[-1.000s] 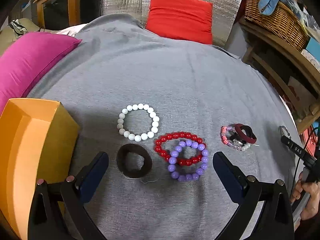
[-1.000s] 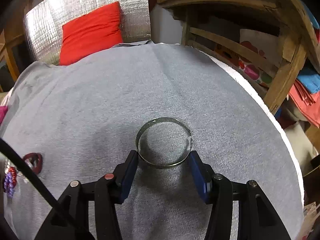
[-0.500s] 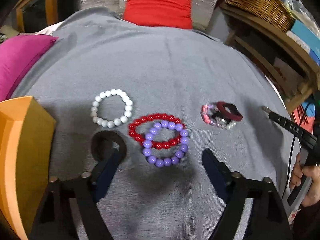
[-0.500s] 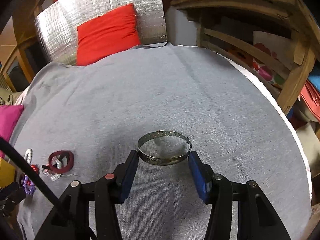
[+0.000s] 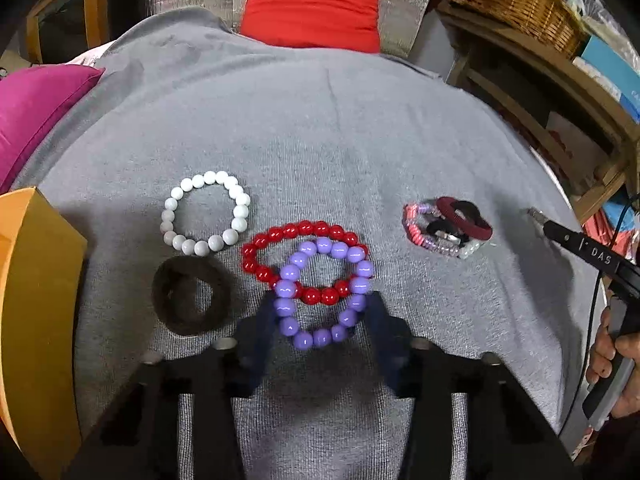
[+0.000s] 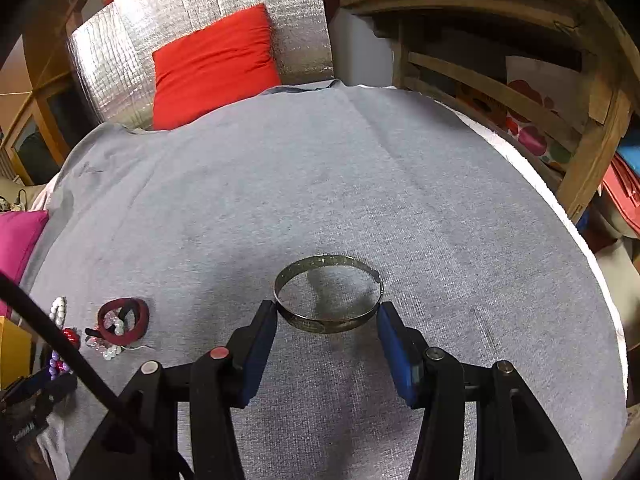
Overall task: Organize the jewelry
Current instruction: 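Close the left tool on the purple bead bracelet and lift it, then carry the purple bracelet in the left tool while the right tool carries the bangle to the orange box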
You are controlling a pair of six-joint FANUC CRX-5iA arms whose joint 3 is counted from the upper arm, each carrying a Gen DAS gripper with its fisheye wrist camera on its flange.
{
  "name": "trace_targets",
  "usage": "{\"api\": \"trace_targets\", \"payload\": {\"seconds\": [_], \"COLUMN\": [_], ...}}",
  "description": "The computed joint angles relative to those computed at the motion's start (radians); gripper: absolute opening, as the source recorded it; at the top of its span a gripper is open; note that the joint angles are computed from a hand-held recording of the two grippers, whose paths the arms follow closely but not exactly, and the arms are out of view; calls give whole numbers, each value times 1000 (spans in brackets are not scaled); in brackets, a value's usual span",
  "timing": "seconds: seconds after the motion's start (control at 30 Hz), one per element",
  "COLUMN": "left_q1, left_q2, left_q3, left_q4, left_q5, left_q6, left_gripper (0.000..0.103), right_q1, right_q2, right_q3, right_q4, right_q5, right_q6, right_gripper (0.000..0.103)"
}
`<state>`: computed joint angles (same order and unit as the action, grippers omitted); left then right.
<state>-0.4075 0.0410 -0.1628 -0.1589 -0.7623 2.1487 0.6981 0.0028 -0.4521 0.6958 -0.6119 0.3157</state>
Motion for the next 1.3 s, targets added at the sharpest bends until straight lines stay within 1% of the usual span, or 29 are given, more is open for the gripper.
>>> {"api": "trace_targets", "payload": {"seconds": [0.03,0.07,0.13,0.2,0.23,0.27,0.3,0.37,0.4,0.43,0.53,0.6,0.7,0.77,0.83,0.93,0.97,1.0,1.03,1.07,1.1,1.17,1.3], "left_q1": [3,2,8,17,16,9,-3,-12,-14,-15,-29,-30,-27,-28,-38,-47,-49,-53,-56,-55,-55,-57,-56], "left_q2": [-7,-9,-15,-36,-42,-48,-52,-73,-86,-94,-106,-115,-125,-134,-138,-133,-131,-131,-130,-128,-130,-135,-149], "left_q3": [-9,-13,-24,-56,-62,-61,-55,-60,-68,-71,-64,-74,-88,-100,-101,-100,-99,-98,-95,-94,-94,-95,-96], "left_q4": [4,6,30,67,69,59,42,27,24,21,-12,-3,32,60,66,85,85,84,83,85,85,83,68], "left_q5": [12,16,23,55,58,54,49,51,57,56,38,48,69,91,104,119,120,120,119,120,121,122,117], "left_q6": [-3,-4,-23,-41,-39,-30,-14,-8,-6,-5,21,14,-27,-56,-68,-94,-96,-97,-97,-101,-102,-96,-79], "left_gripper": [32,19,10,10,10,10,10,10,10,10,10,10,10,10,10,10,10,10,10,10,10,10,10], "right_q1": [0,2,7,13,16,19,24,30,35,40,43,23,-41,-75,-103,-121,-122,-122,-119,-116,-109,-91,-53], "right_q2": [-2,-4,-9,-14,-18,-21,-22,-29,-31,-32,-35,-52,-104,-133,-148,-150,-144,-135,-119,-104,-94,-78,-13], "right_q3": [-1,-3,-6,-10,-15,-17,-10,-15,-17,-16,-1,-10,-63,-77,-69,-71,-65,-51,-24,-4,2,0,54], "right_q4": [1,4,14,28,38,41,21,22,23,18,-54,-69,-47,-111,-209,-211,-220,-240,-283,-315,-308,-265,-287], "right_q5": [3,4,8,13,20,29,34,56,64,71,87,108,164,197,211,208,201,185,153,134,128,115,27], "right_q6": [1,-3,-12,-22,-29,-30,-8,-9,-4,12,81,71,4,32,108,107,111,127,167,204,207,203,262], "right_gripper": [55,55,55,55,48,38,30,29,27,21,20,20,20,20,20,20,21,32,55,68,84,85,85]}}
